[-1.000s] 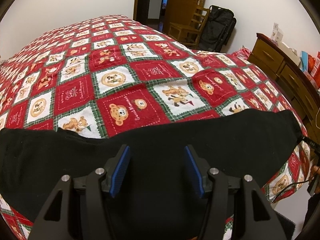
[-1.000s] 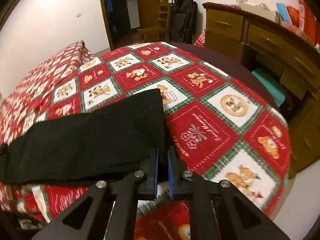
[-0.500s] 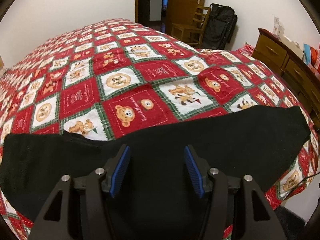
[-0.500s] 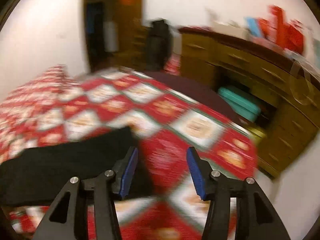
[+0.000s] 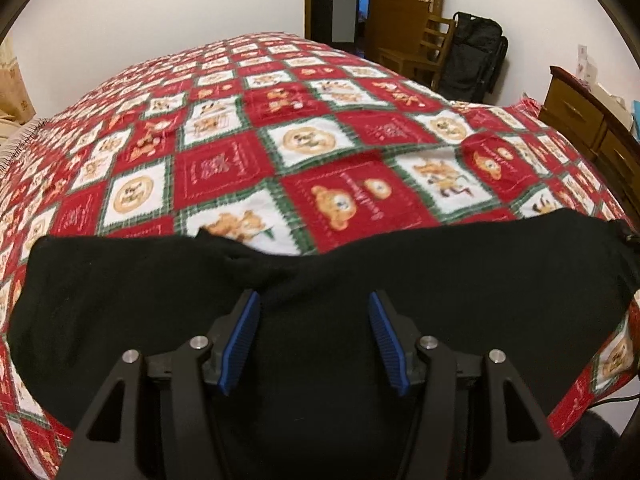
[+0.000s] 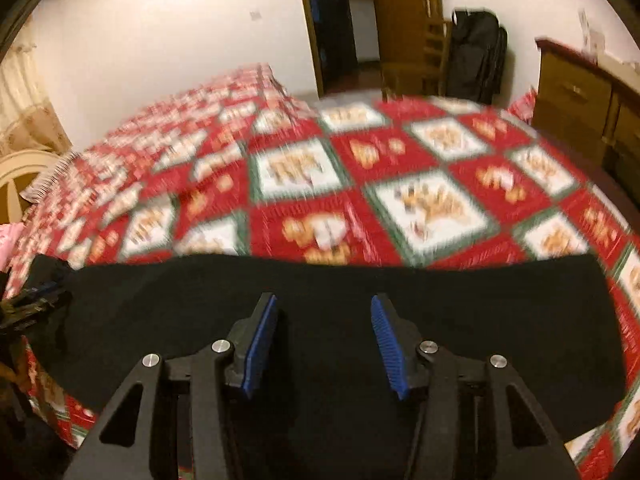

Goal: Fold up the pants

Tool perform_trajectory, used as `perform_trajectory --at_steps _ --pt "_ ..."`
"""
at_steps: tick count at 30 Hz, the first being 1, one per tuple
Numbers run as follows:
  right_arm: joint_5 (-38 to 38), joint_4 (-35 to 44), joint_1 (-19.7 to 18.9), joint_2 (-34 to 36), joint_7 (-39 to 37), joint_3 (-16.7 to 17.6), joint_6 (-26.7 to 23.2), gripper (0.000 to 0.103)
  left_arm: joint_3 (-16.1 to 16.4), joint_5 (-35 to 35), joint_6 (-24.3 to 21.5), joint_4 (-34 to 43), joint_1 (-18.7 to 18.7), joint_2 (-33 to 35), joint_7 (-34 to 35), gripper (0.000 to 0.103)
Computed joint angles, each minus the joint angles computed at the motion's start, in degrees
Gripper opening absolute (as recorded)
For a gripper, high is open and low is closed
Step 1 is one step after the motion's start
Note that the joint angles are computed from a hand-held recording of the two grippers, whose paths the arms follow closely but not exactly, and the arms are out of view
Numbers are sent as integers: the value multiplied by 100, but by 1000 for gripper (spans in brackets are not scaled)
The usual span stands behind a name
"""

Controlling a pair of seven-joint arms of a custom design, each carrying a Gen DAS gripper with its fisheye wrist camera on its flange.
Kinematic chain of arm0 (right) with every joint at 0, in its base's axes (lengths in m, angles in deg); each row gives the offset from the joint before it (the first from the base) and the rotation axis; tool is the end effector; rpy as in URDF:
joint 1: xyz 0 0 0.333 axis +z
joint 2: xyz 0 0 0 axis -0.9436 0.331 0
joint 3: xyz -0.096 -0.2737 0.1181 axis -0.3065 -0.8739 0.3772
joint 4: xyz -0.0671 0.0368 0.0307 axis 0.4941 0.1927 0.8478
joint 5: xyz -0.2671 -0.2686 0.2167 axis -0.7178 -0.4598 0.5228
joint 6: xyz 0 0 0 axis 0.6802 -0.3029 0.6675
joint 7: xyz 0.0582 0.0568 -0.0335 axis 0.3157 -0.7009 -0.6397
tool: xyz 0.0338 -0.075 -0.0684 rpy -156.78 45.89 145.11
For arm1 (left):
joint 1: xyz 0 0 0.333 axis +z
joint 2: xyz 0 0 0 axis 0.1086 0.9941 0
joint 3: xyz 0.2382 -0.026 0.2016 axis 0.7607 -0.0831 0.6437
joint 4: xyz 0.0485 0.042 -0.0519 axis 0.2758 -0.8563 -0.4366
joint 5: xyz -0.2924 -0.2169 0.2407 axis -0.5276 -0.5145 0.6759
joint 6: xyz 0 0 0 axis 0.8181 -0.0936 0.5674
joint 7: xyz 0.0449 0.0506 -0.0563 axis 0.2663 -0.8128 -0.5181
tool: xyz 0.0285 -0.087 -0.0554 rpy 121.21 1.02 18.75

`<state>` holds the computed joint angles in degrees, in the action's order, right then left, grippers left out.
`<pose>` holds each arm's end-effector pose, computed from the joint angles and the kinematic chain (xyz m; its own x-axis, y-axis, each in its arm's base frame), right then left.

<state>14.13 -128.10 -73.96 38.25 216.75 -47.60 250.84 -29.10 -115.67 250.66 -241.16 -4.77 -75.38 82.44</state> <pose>0.4017 0.1252 0.3712 -0.1494 -0.9800 -0.1315 -0.7354 0.1990 -0.6477 0.4504 -0.0160 0.3929 -0.3329 -0.9427 0.0223 -0.7514 0.2510 -0.6103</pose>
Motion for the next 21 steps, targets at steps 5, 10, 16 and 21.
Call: perform_trajectory --at_steps 5,10,16,21 --pt "118 -22 -34 -152 243 18 -116 51 416 -461 -309 111 -254 -21 580 60" --pt "60 -284 -232 -771 604 331 -75 51 751 -1079 -52 217 25 -275 1264 68" --pt "-7 -225 -288 -790 723 413 -120 51 231 -155 807 561 1341 519 -72 74" --pt "134 172 451 -140 22 -158 463 51 -32 536 626 921 1905 1126 -1157 74"
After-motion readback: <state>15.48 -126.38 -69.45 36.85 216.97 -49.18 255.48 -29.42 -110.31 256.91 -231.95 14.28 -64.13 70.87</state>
